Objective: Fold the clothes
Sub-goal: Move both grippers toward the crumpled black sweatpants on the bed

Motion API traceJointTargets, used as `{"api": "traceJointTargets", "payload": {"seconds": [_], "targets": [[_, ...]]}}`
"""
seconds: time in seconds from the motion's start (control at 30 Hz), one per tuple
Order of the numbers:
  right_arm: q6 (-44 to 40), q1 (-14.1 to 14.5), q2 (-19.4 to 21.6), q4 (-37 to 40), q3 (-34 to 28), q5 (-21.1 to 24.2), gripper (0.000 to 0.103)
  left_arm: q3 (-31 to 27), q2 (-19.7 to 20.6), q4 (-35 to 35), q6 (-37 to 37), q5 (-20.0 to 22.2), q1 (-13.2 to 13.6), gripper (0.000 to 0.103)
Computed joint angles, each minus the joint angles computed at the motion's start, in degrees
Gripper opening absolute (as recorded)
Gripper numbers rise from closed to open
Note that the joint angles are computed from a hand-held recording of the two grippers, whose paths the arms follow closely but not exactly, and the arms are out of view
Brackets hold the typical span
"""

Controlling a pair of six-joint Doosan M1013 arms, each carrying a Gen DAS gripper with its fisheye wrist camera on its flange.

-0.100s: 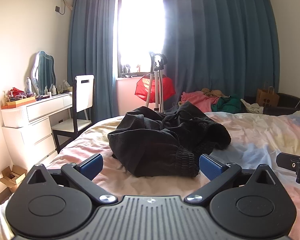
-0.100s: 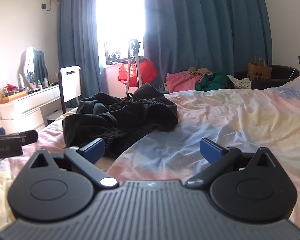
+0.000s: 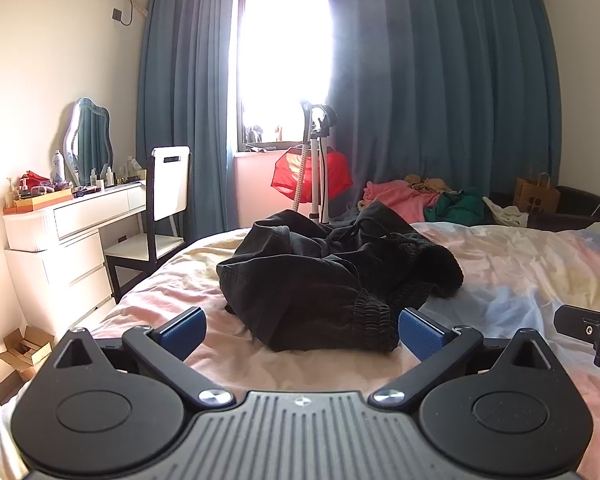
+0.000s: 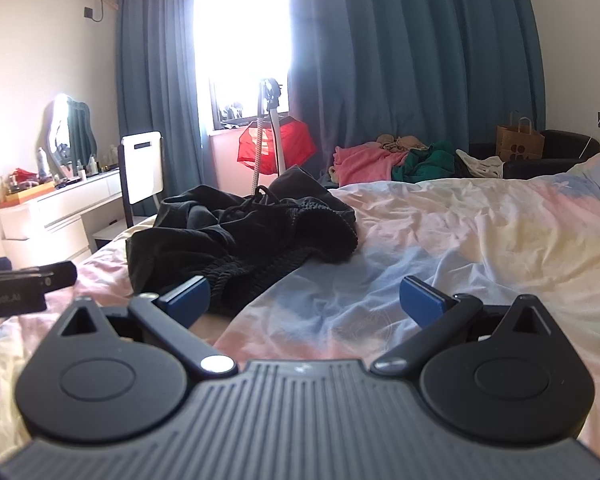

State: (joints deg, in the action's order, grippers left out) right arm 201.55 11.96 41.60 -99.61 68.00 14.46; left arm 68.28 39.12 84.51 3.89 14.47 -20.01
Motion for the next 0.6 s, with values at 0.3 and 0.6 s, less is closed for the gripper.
{"api": "traceJointTargets", "payload": {"seconds": [0.3,0.6], "targets": [[7.0,-0.5,-0.3,-6.1,0.6,-0.9,0.103,0.7,-0.2,4.0,-2.9,-0.8,-0.1,0.103],[11.5,-0.4,-0.5,-10.5,0.9,-0.9,0.103,1.5,-0.8,7.9,-6.1,-0.3,-0.3,0.103]]}}
